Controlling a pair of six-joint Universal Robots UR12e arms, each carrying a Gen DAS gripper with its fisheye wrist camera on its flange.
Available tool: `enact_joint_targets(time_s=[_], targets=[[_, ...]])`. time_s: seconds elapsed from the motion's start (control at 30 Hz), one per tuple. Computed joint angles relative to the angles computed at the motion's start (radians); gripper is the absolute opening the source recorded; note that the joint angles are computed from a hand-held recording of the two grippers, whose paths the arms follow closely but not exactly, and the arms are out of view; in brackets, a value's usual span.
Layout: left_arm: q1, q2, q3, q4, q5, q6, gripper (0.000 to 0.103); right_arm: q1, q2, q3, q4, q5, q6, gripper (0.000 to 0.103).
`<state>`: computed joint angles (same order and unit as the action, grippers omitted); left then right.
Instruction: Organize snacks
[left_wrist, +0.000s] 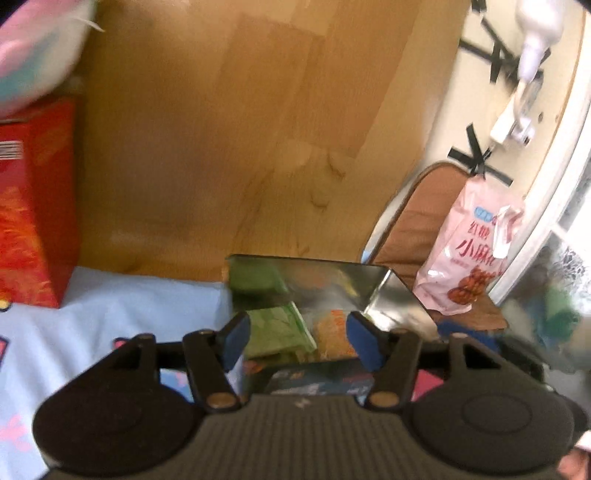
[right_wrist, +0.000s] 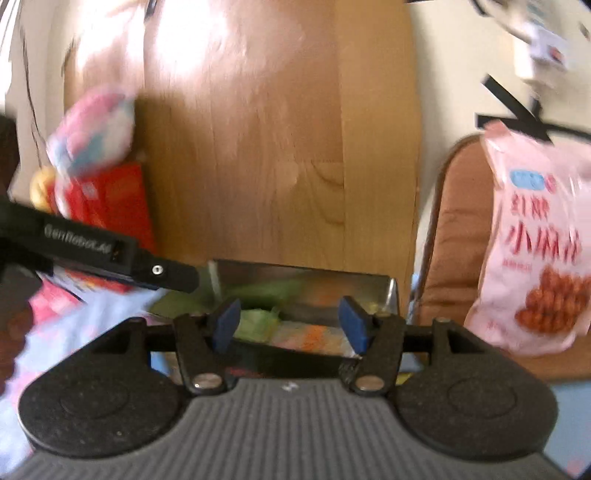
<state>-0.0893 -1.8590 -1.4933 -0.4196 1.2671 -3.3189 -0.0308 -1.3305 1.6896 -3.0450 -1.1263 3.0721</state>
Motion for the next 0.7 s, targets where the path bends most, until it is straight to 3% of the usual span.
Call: enact_joint_targets(time_s=[0.07,0.13,0.2,0.33,0.43,0.53,0.67,0.7], targets=[[0.013,0.028,-0.042,0.027,0.004,-0.005,0.060,-0.039,-0.028,0.023,0.090,0.174,0.097,0.061],[0.023,0.046,-0.071,0.020,0.017,-0.011,0.060,-0.064,-0.043,0.035,0.245,0.330,0.154,0.048],[0.031,0.054,-0.084,-0.019,0.027,-0.023,0.060,-0.063,-0.051,0.043,0.386,0.390,0.161,0.036],[0.039,0.053,-0.094,-0.081,0.022,-0.014,0.060,-0.047,-0.045,0.040,0.542,0.415,0.218,0.035],[0.039,0.043,-0.092,-0.122,0.025,-0.008,0.060,-0.036,-0.042,0.039,0.525,0.405,0.323,0.036],[0.052,0.031,-0.089,-0.178,-0.024,-0.031,0.057,-0.019,-0.020,0.009,0.538,0.370,0.398,0.035],[0.043,0.036,-0.100,-0.162,-0.028,-0.016,0.056,-0.005,0.010,-0.004,0.478,0.373,0.492,0.034],[0.045,0.036,-0.099,-0.173,-0.054,-0.015,0.052,-0.003,0.015,-0.010,0.486,0.381,0.490,0.022]])
